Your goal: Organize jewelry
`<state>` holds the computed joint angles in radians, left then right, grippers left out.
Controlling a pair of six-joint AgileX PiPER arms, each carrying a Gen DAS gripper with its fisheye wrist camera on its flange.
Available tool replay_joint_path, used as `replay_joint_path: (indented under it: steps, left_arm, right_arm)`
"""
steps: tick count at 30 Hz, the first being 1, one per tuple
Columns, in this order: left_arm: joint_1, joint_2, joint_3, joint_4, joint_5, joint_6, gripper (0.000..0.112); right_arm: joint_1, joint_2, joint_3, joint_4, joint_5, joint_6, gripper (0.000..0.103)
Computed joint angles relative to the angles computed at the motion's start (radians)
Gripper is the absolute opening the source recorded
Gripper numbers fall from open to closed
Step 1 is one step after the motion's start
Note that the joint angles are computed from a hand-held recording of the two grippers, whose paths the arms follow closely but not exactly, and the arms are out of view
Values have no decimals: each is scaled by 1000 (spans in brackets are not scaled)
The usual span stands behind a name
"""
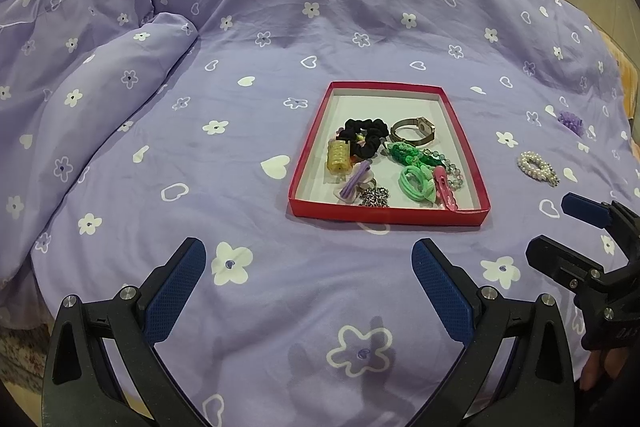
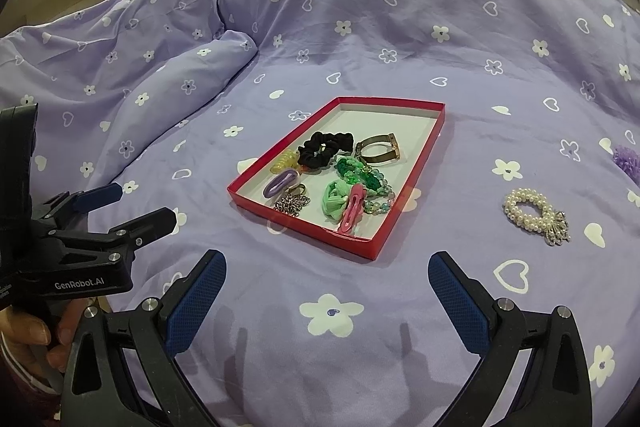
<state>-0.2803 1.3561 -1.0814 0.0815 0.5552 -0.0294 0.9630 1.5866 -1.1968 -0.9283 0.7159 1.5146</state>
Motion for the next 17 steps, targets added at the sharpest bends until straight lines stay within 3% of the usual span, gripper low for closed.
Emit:
replay_joint_path:
  steps: [17]
  left_arm:
    - [-2,26,-14,-24,2,6,103]
  right_arm:
    - [-23,-7,8,21,-19,-26,102]
